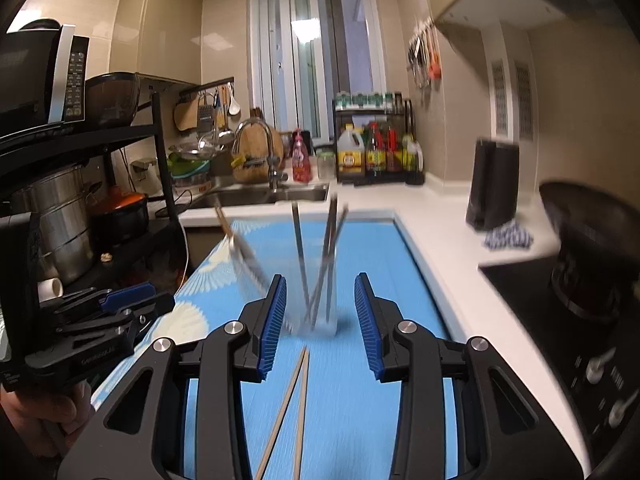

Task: Organize utensils
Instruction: 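Move both open tools back over the remaining chopsticks on the cloth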

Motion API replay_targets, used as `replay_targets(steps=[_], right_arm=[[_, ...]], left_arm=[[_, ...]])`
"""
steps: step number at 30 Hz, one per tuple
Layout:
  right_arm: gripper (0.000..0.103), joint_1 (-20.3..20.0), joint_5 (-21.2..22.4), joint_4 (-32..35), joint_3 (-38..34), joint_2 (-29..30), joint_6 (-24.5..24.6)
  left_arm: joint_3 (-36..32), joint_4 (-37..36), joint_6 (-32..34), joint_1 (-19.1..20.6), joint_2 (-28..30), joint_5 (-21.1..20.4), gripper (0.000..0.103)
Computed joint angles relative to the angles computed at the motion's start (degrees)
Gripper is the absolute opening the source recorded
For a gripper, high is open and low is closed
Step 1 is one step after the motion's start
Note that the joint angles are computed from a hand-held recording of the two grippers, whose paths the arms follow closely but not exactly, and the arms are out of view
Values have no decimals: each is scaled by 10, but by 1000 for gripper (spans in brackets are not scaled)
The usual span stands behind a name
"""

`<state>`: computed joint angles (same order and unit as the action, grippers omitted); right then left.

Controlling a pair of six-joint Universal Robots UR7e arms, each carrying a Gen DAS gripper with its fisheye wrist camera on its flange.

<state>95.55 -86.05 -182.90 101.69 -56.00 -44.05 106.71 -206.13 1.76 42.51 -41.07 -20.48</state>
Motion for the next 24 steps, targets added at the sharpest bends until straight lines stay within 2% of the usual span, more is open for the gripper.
replay_targets(steps=[2,5,7,11,14,17,21,24], right_arm=[[28,-27,2,1,24,-2,14],[18,-51,-20,12,45,5,9],[17,-62,-33,13,59,10,-5],[17,-73,-45,30,71,18,-24],[18,-75,-46,48,74,22,-34],[24,-71,-56,52,75,31,-50],[24,-66,-88,44,72,48,-65],[21,-65,-93,26,78,49,-79]], left_arm=[[20,-5,-32,1,10,2,36],[51,-4,-89,5,21,0,33],[72,19,-145,9,22,-11,29],[90,52,-217,12,38,-42,29],[80,58,-210,12,54,-52,29],[76,54,-205,10,60,-52,29],[80,69,-226,9,58,-47,29],[75,81,-229,8,62,-48,30]])
